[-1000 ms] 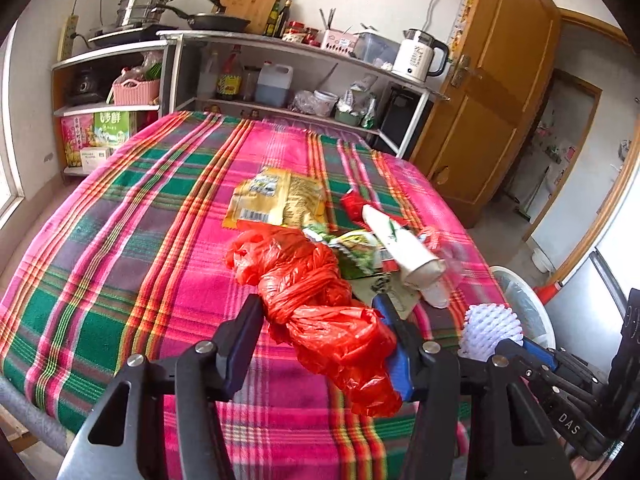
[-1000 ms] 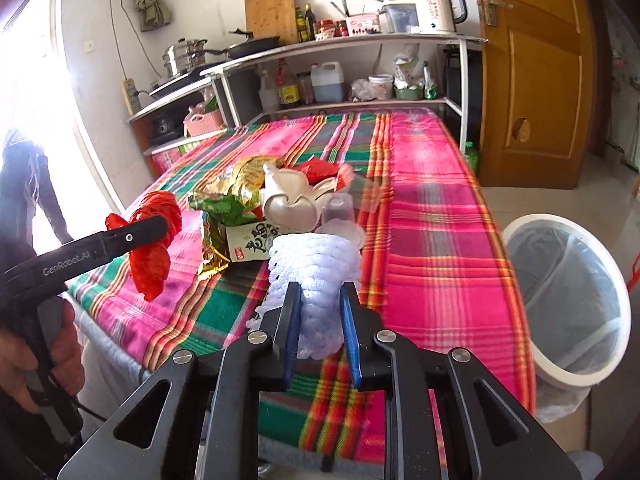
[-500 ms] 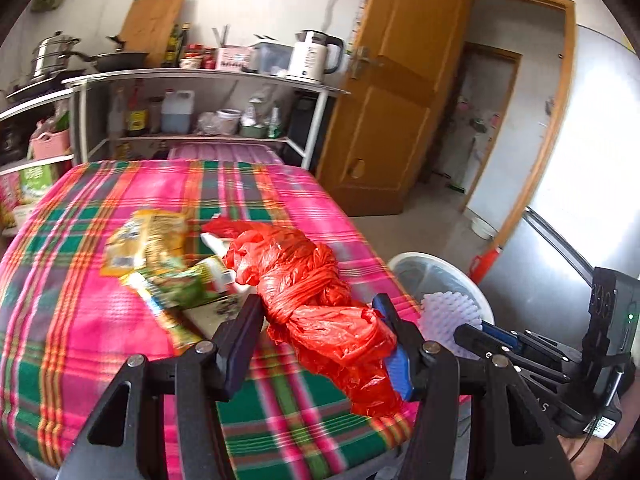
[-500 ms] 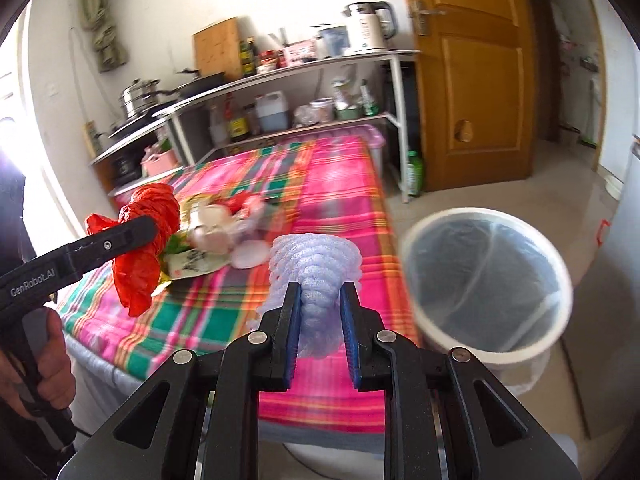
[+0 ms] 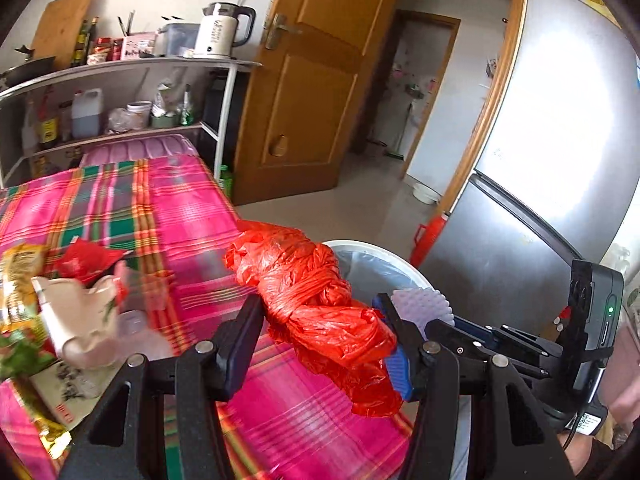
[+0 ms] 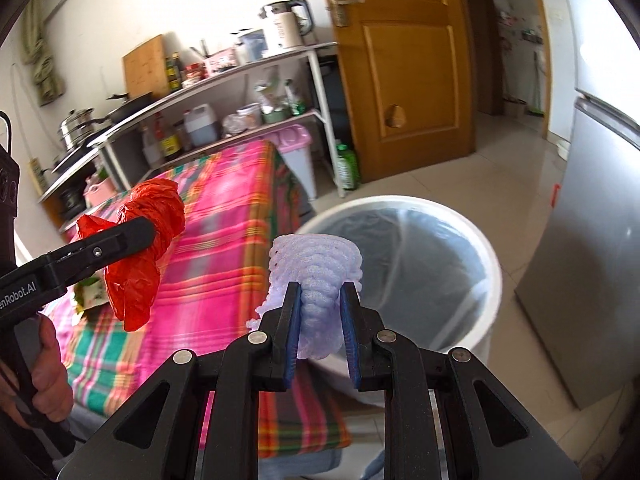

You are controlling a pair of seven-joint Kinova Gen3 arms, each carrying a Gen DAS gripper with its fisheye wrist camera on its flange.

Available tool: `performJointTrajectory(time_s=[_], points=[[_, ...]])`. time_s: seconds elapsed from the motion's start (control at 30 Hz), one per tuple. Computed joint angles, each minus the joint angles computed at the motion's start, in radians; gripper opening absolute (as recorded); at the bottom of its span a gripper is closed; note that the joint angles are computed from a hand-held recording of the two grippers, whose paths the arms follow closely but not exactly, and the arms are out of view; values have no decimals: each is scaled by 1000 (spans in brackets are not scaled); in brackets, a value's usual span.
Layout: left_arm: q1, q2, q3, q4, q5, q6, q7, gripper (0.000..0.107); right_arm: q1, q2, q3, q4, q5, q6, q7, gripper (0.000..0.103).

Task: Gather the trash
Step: 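Carry both items over the trash bin and open both tools to drop them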

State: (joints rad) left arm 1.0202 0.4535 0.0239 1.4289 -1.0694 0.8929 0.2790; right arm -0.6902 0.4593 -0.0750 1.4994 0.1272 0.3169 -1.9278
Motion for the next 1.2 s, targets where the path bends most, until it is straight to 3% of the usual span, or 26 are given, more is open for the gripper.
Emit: performJointTrajectory(time_s=[0.37,0.57,0.7,0.93,1.2], points=[[-89,101,-33,-123,161,-165,-185,59,75,63,-13,-60,-46,54,20,23],[-75,131,-83,-154,236,-209,-251,62,73,74,-1,-66,-47,55,16,36],[-51,132,-118,-155,265,-215,-257,62,60,69,11,-59,-37,46,6,37],[12,103,-166,-114,205,-185,-196,62,13,37,55,-30,5,32,-44,37],[66,42,-142,-31,66,-104,-54,62,-60,-26,93,35,81,-7,-103,37]])
